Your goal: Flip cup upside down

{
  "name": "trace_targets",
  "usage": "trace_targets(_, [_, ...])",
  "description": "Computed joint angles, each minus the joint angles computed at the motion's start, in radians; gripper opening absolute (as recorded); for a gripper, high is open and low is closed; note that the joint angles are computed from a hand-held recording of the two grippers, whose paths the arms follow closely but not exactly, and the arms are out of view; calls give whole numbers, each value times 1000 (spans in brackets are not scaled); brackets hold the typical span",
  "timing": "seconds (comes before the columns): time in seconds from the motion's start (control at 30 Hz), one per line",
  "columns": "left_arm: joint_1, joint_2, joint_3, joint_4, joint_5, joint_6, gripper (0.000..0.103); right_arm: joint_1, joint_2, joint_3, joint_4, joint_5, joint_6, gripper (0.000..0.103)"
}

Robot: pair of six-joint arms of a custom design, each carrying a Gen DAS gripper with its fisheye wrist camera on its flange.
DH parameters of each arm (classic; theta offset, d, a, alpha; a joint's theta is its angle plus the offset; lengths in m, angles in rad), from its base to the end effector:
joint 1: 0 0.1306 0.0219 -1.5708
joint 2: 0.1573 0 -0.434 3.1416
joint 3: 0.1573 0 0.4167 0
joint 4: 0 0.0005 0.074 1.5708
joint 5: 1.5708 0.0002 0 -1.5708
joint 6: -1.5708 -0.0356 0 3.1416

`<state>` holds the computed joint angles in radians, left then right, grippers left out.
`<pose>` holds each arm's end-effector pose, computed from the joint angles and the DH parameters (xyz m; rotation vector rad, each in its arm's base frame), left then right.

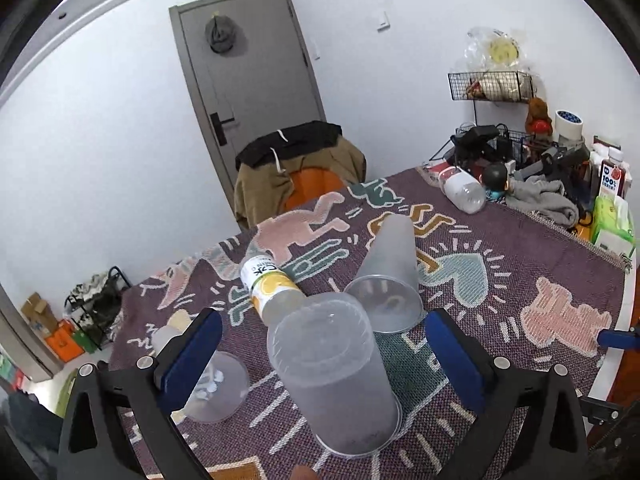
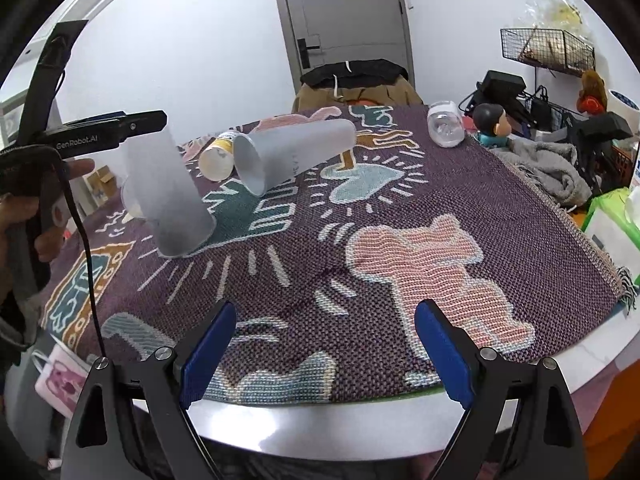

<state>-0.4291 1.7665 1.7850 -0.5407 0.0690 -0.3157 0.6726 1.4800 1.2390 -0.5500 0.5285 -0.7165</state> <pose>0.6202 -0.2870 0.4907 0.8010 1.9355 -0.1408 0.4252 0.3151 0.3896 0.2957 2.2151 0.1224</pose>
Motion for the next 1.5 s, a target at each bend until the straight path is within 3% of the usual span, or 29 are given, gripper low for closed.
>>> trace_targets(0.23, [27, -62, -81, 46, 33, 50, 102, 14, -2, 7, 48, 13, 43, 91])
trace_targets(0.53, [68, -153, -209, 157, 65, 126, 102, 25, -20, 23, 106, 57, 85, 92])
trace_targets(0.8, [91, -220, -306, 224, 69, 162, 103, 49, -11, 55, 91, 83, 131, 92])
trace_targets(0.93, [108, -264, -371, 280, 86, 198, 103, 64, -2, 73, 81, 106, 133, 103])
trace_targets(1.1, [124, -317, -454, 357, 51, 211, 103, 83, -5, 79, 96, 124, 164, 103])
trace_targets(1.5, [184, -388, -573, 430, 62, 300, 103, 117, -16, 75, 96, 154, 185, 103])
